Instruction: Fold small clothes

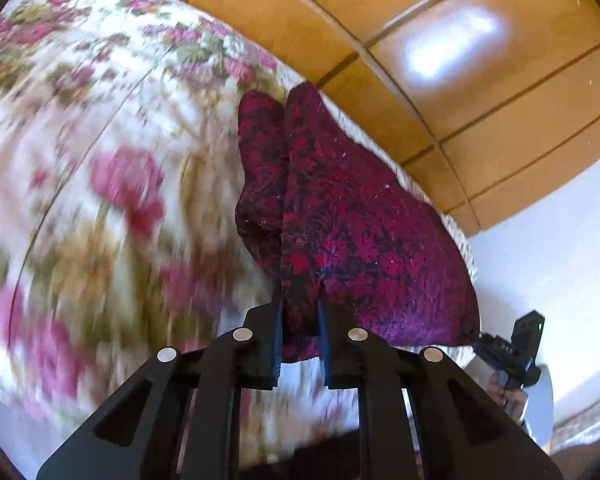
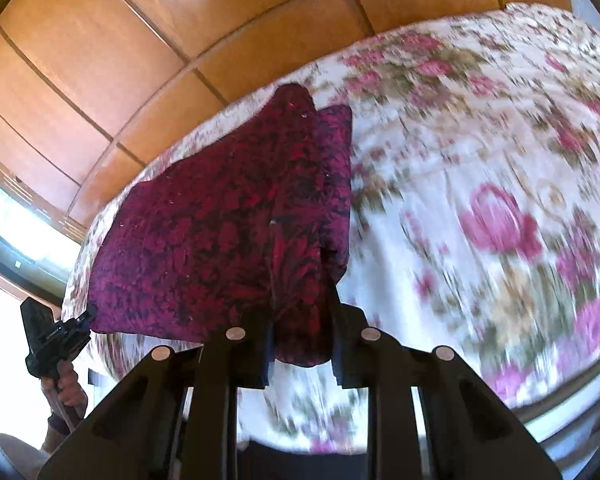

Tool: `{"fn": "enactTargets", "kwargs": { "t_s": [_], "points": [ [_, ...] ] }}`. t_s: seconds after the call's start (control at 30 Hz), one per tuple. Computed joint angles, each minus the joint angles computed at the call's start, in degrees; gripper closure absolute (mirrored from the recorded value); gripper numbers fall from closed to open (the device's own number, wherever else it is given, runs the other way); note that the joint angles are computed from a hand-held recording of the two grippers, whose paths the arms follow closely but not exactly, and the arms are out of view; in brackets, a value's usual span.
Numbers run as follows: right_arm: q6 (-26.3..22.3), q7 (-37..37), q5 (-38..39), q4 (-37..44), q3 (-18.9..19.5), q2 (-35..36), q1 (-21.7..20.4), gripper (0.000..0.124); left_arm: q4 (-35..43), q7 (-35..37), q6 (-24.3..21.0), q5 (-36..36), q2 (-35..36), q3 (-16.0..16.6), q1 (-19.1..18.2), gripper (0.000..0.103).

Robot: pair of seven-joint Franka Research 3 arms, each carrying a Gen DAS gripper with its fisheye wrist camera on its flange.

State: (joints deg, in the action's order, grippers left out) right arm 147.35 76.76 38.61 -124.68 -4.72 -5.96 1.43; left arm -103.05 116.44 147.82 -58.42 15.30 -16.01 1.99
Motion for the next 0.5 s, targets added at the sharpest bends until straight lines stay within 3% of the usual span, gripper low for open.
{"fn": "enactTargets", "kwargs": {
  "t_s": [0.13, 0.2, 0.27, 0.5],
  "points": [
    [-2.0, 2.5, -3.4, -0.2, 0.1, 0.0, -0.5, 0.098, -2.5, -1.4, 0.3, 1.4, -1.9, 0.7, -0.4, 0.087],
    [-1.1, 2.6, -3.0, 0.9, 0.0, 0.7, -0.5, 0.087, -1.8, -2.1, 0.6, 0.8, -1.6, 1.0, -0.2, 0.071],
    [1.1, 2.4, -3.2, 2.6, 0.2, 1.9, -0.5, 0.075, -0.8, -4.6, 3.3, 2.6, -1.1, 1.7, -0.6, 0.063],
    [4.3, 7.6, -7.6, 14.9, 1.0, 12.2, -0.6, 0.067, 12.3, -10.9, 3.6, 13.3, 7.9, 0.4, -0.5, 0.063]
  ]
}}
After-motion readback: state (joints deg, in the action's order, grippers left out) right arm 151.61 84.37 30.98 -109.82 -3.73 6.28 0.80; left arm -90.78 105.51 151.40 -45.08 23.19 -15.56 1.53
